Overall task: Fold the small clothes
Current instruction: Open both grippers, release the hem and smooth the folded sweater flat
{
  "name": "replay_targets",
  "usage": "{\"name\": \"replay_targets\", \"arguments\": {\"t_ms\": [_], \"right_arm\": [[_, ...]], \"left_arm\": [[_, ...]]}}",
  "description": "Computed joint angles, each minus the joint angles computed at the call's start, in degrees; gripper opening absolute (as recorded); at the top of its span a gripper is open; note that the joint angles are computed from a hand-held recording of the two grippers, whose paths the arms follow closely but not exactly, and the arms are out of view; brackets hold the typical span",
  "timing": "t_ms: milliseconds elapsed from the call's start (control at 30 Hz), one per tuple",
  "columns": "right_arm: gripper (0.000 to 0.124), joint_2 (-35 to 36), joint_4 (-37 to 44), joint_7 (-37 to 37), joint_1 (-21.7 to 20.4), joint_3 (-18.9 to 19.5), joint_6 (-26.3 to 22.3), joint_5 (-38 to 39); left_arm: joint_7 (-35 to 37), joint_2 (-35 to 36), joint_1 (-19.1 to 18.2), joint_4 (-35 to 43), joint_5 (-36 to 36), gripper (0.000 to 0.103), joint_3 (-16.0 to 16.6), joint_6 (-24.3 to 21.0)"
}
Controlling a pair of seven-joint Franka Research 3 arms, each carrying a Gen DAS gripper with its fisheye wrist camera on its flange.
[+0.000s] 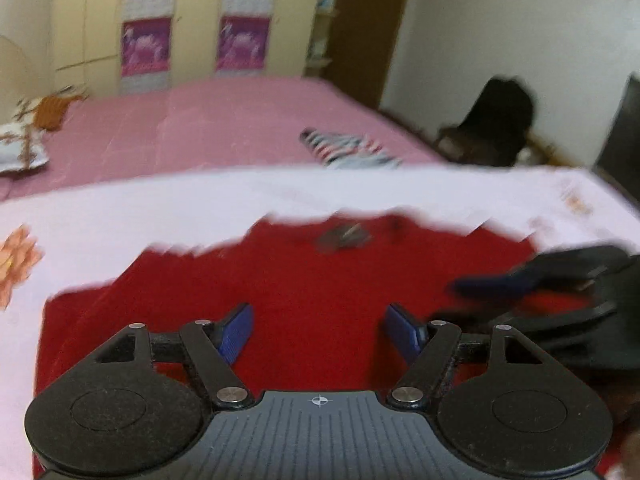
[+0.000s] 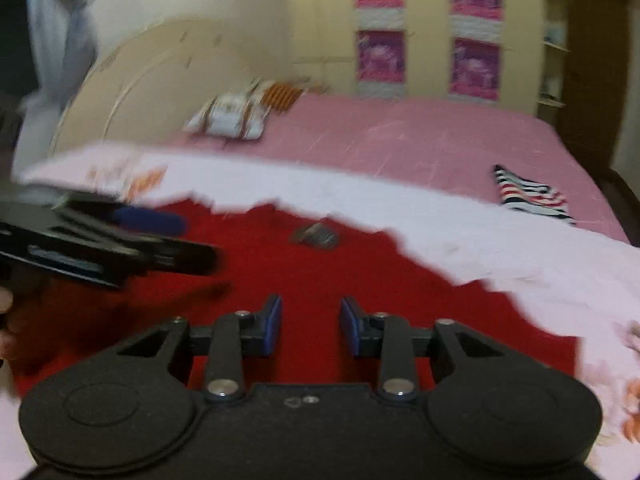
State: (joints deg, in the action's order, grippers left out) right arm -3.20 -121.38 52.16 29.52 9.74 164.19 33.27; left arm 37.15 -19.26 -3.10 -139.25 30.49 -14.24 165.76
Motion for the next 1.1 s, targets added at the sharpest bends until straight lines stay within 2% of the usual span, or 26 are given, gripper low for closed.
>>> {"name": "replay_targets", "arguments": {"t_ms": [67,100,133,167,200,233,267,300,367,400,467,533,600,700,767,800,867,933,967,1000,1033,1067,1100], "right_arm": [[0.035,-0.54,-0.73,-2.69,-0.01,-1.39,0.32,1.33],[0.035,-1.38,-1.88,1.08,-2.04,-0.87,1.40,-2.04],[0.035,-1.93,-3.20,8.75,-5.68,0.73,3.63,-9.37],[0.032,-2.55,-4.44,12.55,-7.62,0.33,4.76,-12.68],[0.032,-3.12,-5.08,13.20,-7.57,-1.74,4.36,-11.97],[0.032,-3.61,-5.06,9.86,-5.51,-4.87,2.79,-7.24],[0.032,-4.06,-4.86,7.20,-4.88,-6.01,1.31,-3.93],[0.032,-4.32,-4.86,6.71,-5.63,-5.14,1.05,-4.65],[0.033,-5.21,-5.48,11.56,-7.46,-2.69,2.47,-11.27],[0.036,-6.38,-6.40,12.30,-6.99,-2.56,4.09,-10.90],[0.037,-9.33,-7.87,5.69,-1.62,-5.48,4.89,-1.72],[0.038,-11.47,-8.91,0.55,1.97,-6.27,1.86,2.69],[0.036,-11.85,-9.67,-1.42,3.24,-4.65,-0.44,2.83],[0.037,-10.59,-10.65,3.50,1.16,0.09,0.53,-4.40],[0.037,-11.16,-12.06,3.63,0.75,0.23,2.26,-7.26],[0.036,-11.96,-12.57,4.84,-0.40,0.45,2.11,-9.49],[0.036,-13.29,-13.59,11.29,-5.29,1.84,1.93,-15.68],[0.036,-15.40,-14.71,14.96,-7.82,-0.24,-0.18,-17.04],[0.035,-16.25,-15.18,13.67,-6.81,-2.86,-1.33,-14.47],[0.035,-16.40,-15.24,13.68,-6.66,-3.49,-1.65,-14.22],[0.035,-16.92,-15.42,15.09,-7.71,-2.33,-1.66,-15.72],[0.034,-17.33,-15.42,16.87,-8.45,-1.04,-0.84,-17.09],[0.034,-18.25,-16.19,17.70,-7.18,-0.68,1.10,-16.28]], "left_arm": [[-4.90,-4.32,4.57,-4.16,5.04,0.072,-2.34,0.65],[-5.85,-7.11,5.22,-6.81,5.52,0.072,-1.77,1.00],[-4.58,-9.57,4.06,-9.58,4.34,0.072,0.64,2.20],[-3.40,-11.24,3.78,-10.55,3.67,0.072,1.19,0.74],[-1.99,-12.20,3.35,-11.13,2.93,0.072,1.78,-0.50],[-1.13,-12.26,3.09,-11.63,2.18,0.072,2.40,0.41],[-0.70,-12.17,3.20,-11.38,1.58,0.072,2.08,0.06],[-0.73,-12.08,3.71,-10.82,1.41,0.072,1.11,-0.94],[-2.55,-12.55,4.63,-9.38,1.31,0.072,-1.47,-3.81],[-3.56,-13.54,4.65,-8.87,1.67,0.072,-2.53,-4.35],[-5.91,-14.67,4.60,-9.00,3.01,0.073,-4.26,-0.83],[-6.08,-13.20,2.64,-7.49,2.31,0.073,-5.34,-1.48],[-5.79,-9.82,0.15,-5.85,1.25,0.073,-5.38,-0.19],[-5.50,-8.20,-1.33,-4.77,2.19,0.073,-6.58,-3.74],[-5.96,-11.62,-1.45,-8.03,3.73,0.072,-5.81,-3.80],[-5.72,-13.61,-1.77,-9.46,3.49,0.072,-4.91,-4.97],[-4.42,-20.12,-3.31,-14.10,1.95,0.072,-2.04,-7.85],[-2.48,-25.59,-4.53,-18.40,0.59,0.072,0.39,-8.38],[-1.96,-26.43,-4.35,-18.81,0.09,0.072,0.33,-8.72],[-1.99,-26.17,-3.82,-17.55,-0.50,0.073,-0.95,-11.09],[-2.82,-25.15,-3.12,-15.39,-1.33,0.072,-2.46,-14.38],[-4.34,-25.06,-3.17,-14.39,-1.92,0.072,-3.31,-14.51],[-6.02,-25.40,-2.98,-14.35,-1.58,0.072,-4.06,-12.44]]}}
